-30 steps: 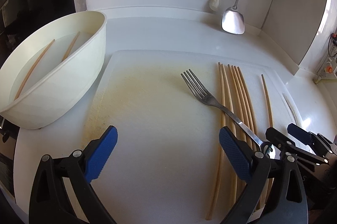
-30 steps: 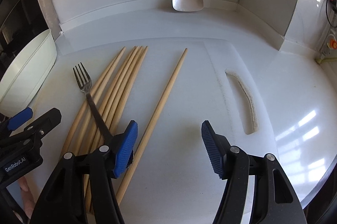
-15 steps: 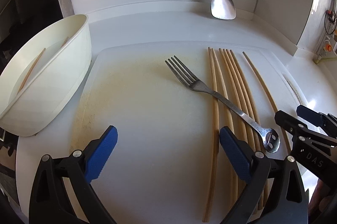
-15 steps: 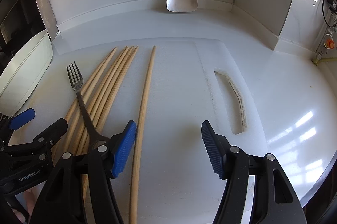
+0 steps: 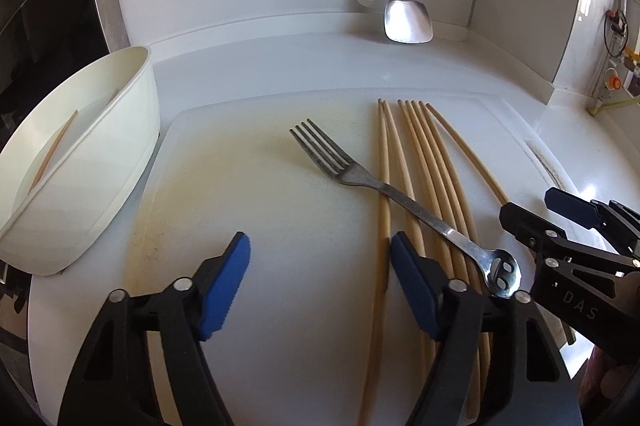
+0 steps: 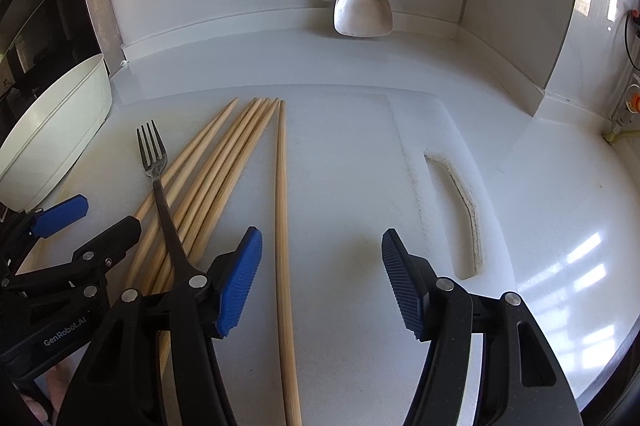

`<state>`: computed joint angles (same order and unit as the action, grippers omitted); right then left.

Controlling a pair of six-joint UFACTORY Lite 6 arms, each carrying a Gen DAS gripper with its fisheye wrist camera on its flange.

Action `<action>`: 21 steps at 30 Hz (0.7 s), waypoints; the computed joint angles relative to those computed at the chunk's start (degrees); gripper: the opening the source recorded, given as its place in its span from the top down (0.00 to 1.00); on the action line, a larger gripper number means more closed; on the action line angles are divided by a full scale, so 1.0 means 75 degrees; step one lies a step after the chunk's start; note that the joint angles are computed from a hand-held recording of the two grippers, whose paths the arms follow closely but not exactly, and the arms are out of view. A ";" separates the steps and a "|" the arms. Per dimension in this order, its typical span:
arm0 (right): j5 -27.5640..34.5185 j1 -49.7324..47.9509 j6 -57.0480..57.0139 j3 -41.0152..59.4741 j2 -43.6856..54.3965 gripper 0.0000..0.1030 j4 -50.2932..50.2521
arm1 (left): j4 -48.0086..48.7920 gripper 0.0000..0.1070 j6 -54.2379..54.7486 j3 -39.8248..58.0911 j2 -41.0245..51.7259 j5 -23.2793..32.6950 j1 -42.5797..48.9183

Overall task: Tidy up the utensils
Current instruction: 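Close the left tool on another chopstick while the right tool grasps one too, then carry the left tool's chopstick into the basin while the right tool lowers its chopstick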

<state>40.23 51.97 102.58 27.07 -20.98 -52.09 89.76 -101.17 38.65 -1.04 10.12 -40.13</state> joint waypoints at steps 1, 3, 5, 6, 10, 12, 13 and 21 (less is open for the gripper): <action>-0.0030 0.0012 -0.0027 -0.0005 -0.0021 0.48 -0.0023 | 0.0149 0.48 -0.0124 -0.0024 -0.0031 0.0004 -0.0065; -0.0020 0.0086 -0.0054 0.0063 0.0039 0.57 -0.0066 | 0.0263 0.59 -0.0200 -0.0043 -0.0078 -0.0038 -0.0136; -0.0035 0.0118 -0.0103 0.0134 0.0098 0.70 -0.0085 | 0.0250 0.74 -0.0137 -0.0024 -0.0092 -0.0072 -0.0170; -0.0034 0.0110 -0.0128 0.0147 0.0101 0.73 -0.0082 | 0.0093 0.83 0.0067 0.0010 -0.0083 -0.0117 -0.0156; -0.0049 0.0028 -0.0173 0.0116 0.0044 0.94 -0.0094 | -0.0787 0.91 0.1048 0.0179 0.0006 -0.0158 -0.0111; 0.0006 0.0072 -0.0147 0.0159 0.0103 0.94 -0.0136 | -0.0820 0.92 0.1121 0.0212 0.0023 0.0053 -0.0208; 0.0025 0.0088 -0.0134 0.0163 0.0115 0.94 -0.0158 | -0.0783 0.92 0.1112 0.0219 -0.0002 0.0072 -0.0199; 0.0012 0.0134 -0.0003 0.0183 0.0050 0.94 -0.0245 | -0.0941 0.93 0.1442 0.0271 -0.0365 0.0098 -0.0080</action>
<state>40.33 52.98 102.55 28.44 -20.61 -53.93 82.70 -90.36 40.69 -3.78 10.86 -40.73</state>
